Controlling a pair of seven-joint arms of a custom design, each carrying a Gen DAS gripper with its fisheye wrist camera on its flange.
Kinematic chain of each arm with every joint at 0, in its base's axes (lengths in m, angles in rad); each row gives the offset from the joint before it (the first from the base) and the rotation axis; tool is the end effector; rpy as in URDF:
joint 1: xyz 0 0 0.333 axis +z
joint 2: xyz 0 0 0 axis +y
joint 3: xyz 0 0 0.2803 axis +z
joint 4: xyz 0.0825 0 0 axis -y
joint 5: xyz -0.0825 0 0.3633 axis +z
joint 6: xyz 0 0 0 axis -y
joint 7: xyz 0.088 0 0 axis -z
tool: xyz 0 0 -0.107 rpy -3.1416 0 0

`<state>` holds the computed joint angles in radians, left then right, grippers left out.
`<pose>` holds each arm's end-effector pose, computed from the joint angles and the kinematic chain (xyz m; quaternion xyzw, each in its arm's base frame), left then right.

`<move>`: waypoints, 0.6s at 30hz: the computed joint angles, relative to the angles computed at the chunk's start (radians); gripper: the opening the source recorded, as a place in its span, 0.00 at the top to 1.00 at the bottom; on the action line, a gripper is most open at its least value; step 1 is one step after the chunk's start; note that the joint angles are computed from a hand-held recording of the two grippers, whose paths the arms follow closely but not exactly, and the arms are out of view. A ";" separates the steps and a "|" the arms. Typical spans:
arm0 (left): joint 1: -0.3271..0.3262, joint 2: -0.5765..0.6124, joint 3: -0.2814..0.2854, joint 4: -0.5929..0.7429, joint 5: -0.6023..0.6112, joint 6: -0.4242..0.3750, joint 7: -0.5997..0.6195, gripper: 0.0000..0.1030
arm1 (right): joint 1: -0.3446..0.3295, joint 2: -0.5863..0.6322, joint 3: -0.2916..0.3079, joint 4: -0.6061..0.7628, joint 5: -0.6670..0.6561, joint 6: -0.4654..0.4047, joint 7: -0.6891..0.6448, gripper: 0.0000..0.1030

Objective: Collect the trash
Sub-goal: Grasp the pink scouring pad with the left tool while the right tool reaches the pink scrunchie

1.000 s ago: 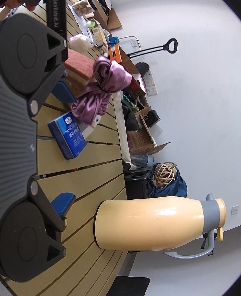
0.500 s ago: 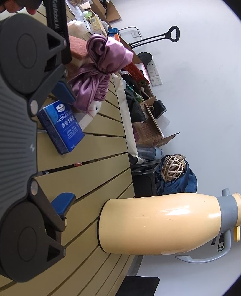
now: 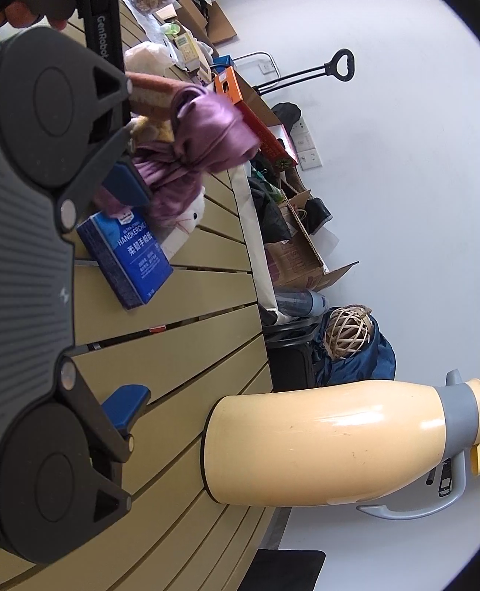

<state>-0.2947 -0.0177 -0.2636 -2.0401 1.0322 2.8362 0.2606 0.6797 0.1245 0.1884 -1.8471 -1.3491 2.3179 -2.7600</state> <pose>0.4576 -0.3391 0.4976 -0.5831 0.6612 -0.3874 0.2698 0.4100 0.4493 0.4786 -0.5133 0.6716 -0.3372 0.4145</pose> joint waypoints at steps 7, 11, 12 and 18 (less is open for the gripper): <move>0.019 -0.081 -0.010 -0.052 0.096 -0.011 -0.097 0.17 | 0.003 0.008 -0.002 0.010 -0.010 0.007 0.010 0.00; 0.035 -0.135 -0.022 -0.092 0.091 -0.029 -0.110 0.17 | 0.007 0.015 -0.003 0.020 -0.014 0.011 0.016 0.00; 0.040 -0.149 -0.024 -0.104 0.088 -0.030 -0.111 0.17 | 0.008 0.017 -0.004 0.023 -0.014 0.012 0.016 0.00; 0.078 -0.228 -0.037 -0.168 0.094 -0.042 -0.135 0.17 | 0.020 0.050 -0.010 0.064 0.003 0.008 -0.018 0.00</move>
